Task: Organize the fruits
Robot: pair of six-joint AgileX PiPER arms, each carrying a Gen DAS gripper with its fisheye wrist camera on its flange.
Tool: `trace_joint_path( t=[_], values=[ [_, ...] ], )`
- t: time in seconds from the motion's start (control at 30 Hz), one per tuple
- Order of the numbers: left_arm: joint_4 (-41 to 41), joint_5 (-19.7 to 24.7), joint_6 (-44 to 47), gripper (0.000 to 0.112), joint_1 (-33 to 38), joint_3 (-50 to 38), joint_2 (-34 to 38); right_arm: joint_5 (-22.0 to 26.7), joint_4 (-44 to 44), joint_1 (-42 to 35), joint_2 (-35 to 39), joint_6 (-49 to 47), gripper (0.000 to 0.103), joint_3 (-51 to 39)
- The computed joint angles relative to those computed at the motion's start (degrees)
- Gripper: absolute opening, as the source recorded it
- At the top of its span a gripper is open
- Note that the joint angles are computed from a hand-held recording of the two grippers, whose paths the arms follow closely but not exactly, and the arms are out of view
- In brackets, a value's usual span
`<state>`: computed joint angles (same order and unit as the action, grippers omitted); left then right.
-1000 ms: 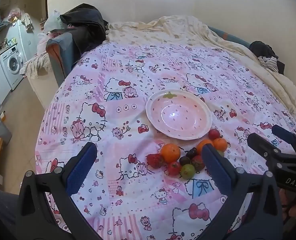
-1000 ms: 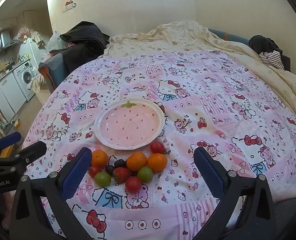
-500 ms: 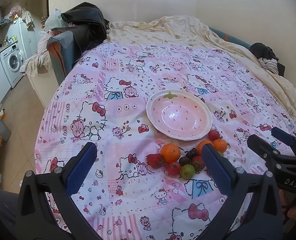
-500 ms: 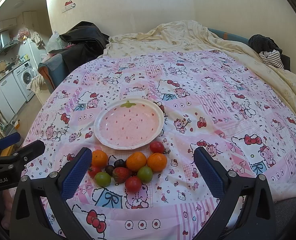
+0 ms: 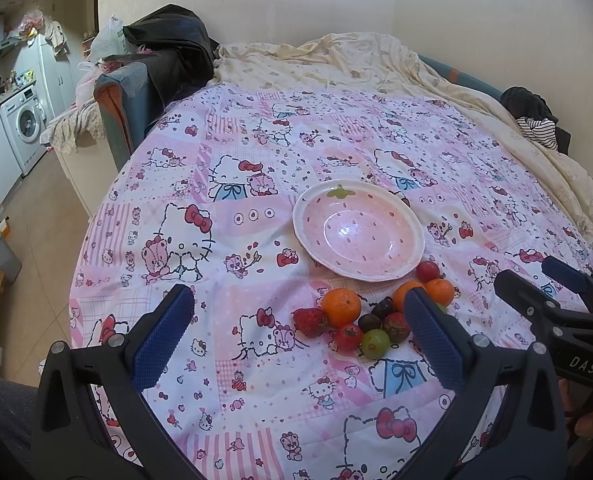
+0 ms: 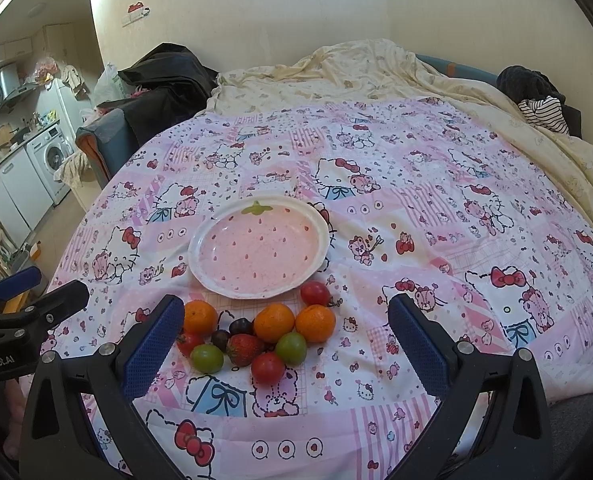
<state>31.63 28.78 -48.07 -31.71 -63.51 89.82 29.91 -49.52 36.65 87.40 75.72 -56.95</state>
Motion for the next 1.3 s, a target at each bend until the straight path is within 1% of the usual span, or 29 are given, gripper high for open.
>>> trace_joint_path(
  t=[0.73, 1.3],
  values=[
    [-0.1, -0.1, 0.1, 0.103, -0.1, -0.2, -0.1, 0.2, 0.3, 0.4, 0.4, 0.0, 0.103, -0.3],
    [-0.7, -1.2, 0.2, 0.103, 0.4, 0.9, -0.5, 0.0, 0.2, 0.4, 0.6, 0.2, 0.103, -0.2]
  ],
)
